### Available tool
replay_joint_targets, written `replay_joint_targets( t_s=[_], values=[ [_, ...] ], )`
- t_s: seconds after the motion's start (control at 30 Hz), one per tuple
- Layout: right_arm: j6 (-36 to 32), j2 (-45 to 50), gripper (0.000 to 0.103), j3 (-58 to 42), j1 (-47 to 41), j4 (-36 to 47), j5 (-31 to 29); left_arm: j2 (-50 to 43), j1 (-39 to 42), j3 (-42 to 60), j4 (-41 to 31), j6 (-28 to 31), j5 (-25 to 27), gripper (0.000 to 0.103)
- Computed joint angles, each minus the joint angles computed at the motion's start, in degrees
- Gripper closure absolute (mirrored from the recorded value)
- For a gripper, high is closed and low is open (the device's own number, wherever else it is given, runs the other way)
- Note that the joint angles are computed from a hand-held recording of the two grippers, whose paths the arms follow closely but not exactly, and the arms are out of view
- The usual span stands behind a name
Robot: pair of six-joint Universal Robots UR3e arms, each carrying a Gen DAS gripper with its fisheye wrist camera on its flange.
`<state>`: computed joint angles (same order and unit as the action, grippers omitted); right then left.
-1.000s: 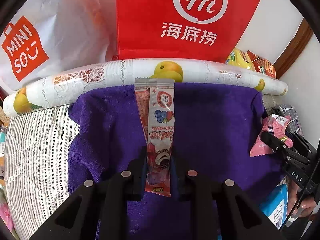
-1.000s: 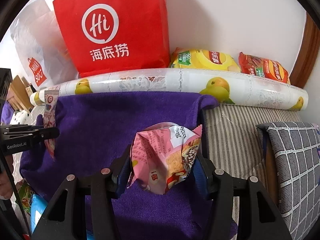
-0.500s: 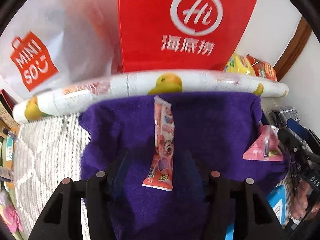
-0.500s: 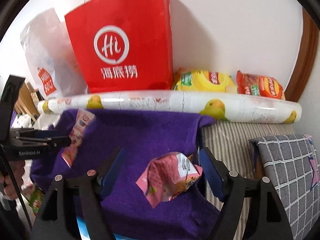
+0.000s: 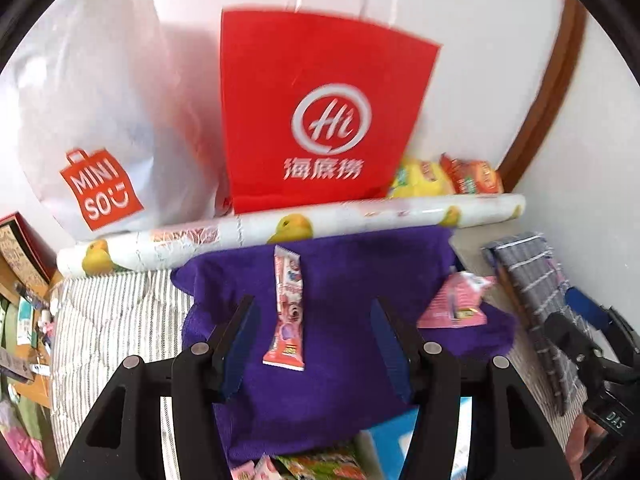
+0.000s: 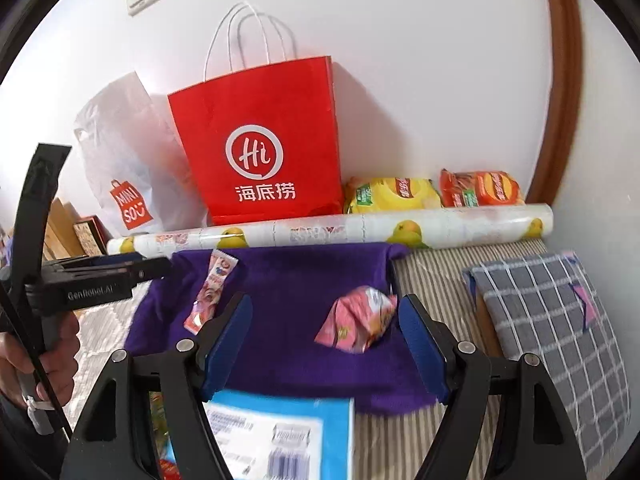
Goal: Organize snacks
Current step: 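Release the candy strip onto the towel with the left tool while the right tool releases the chip bag, then reach the left tool toward the pink strawberry bag while the right tool grasps the pink-yellow chip bag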
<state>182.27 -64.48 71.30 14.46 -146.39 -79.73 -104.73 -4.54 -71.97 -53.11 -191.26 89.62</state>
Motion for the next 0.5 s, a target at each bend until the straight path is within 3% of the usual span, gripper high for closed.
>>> replay_joint_targets(
  t_s=[0.13,0.23,0.43,0.5],
  values=[
    [0.9,-6.7,0.040,6.7,-1.1,2.3,1.6,6.2,-1.4,-5.5,0.3,-0.7,0.7,0.048],
    [-0.1,-12.6,0.040,13.7,-0.9,1.8,1.2,11.5,-1.6,-10.8,0.1,-1.7,0.1,0.039],
    [-1.6,-25.1,0.038,30.3,-1.3,0.1,5.1,22.7,-1.9,-21.8,-0.5,-3.1,-0.5,0.038],
    [-1.4,-28.3,0.033,34.7,-0.8,0.3,5.4,26.4,-1.8,-24.8,-1.2,-3.9,-0.5,0.038]
  ],
)
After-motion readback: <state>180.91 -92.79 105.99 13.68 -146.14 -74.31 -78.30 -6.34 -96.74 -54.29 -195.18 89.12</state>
